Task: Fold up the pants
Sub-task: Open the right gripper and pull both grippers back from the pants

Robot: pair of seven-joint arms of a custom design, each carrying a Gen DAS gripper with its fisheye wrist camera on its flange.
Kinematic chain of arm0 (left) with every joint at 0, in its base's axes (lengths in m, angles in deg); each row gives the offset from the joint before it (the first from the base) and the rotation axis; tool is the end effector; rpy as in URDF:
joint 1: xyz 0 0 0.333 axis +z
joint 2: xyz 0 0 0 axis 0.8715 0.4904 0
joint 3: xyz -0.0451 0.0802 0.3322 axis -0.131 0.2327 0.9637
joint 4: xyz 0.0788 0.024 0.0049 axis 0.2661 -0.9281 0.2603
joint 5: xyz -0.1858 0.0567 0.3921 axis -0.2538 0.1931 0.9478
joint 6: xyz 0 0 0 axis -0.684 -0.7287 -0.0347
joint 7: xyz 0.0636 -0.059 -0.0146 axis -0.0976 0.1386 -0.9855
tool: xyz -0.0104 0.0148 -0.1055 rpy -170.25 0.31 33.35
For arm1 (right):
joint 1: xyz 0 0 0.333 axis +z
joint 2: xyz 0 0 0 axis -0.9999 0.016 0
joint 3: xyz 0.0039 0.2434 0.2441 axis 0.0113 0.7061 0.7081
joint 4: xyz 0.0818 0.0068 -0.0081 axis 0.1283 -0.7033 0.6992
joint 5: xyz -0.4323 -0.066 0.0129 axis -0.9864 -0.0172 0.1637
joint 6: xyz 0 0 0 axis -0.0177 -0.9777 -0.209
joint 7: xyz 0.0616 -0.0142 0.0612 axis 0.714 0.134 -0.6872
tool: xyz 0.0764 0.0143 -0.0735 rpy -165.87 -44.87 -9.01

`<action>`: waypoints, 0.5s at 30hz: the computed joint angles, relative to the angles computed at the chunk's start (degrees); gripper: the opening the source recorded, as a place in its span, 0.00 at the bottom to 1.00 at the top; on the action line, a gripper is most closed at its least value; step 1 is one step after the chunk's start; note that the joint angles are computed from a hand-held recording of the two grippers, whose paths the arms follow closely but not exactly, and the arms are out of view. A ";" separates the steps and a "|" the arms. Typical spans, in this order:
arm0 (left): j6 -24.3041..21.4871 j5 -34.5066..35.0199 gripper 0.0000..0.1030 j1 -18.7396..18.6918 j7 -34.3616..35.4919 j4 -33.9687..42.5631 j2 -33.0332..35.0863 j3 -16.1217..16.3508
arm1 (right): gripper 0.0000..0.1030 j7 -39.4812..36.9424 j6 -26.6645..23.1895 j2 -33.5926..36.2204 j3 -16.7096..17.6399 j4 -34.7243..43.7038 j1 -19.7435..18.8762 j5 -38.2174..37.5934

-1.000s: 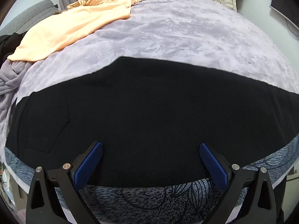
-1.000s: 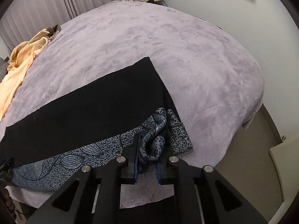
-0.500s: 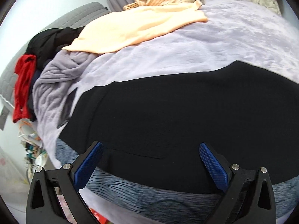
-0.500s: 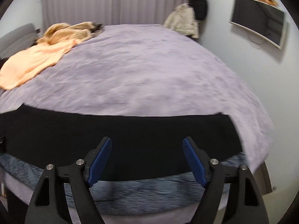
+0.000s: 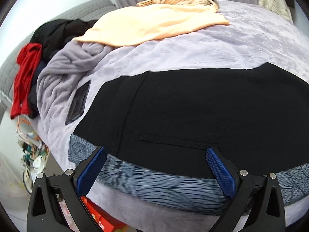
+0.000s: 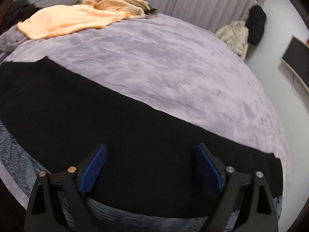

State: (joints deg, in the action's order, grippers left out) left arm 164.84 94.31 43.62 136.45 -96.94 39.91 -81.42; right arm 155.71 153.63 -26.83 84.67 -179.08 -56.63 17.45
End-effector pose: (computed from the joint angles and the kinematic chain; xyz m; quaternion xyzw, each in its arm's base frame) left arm 0.7195 -0.2660 0.4515 -0.6105 0.7361 -0.1083 0.2714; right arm 0.6078 0.3829 0.4609 -0.6120 0.7295 -0.2969 0.0718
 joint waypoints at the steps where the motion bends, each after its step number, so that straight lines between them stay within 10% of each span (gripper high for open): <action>1: 0.21 -1.97 1.00 1.01 0.85 -0.07 -0.08 -0.51 | 0.99 2.37 0.11 -2.56 -0.40 -3.25 -0.60 1.12; 9: 1.95 -4.46 1.00 0.71 -0.29 -2.80 -2.82 -1.92 | 0.99 13.85 -9.53 -12.91 3.08 -12.74 -4.26 -0.66; 12: 7.69 -13.11 1.00 1.59 8.79 -5.52 -4.49 -7.52 | 0.99 12.92 0.06 -10.93 4.75 -10.09 -3.79 -3.01; 15: 7.91 -7.44 1.00 -4.20 10.71 -5.09 -3.78 -6.41 | 0.99 2.57 9.99 -4.46 5.78 -3.91 -2.45 -0.24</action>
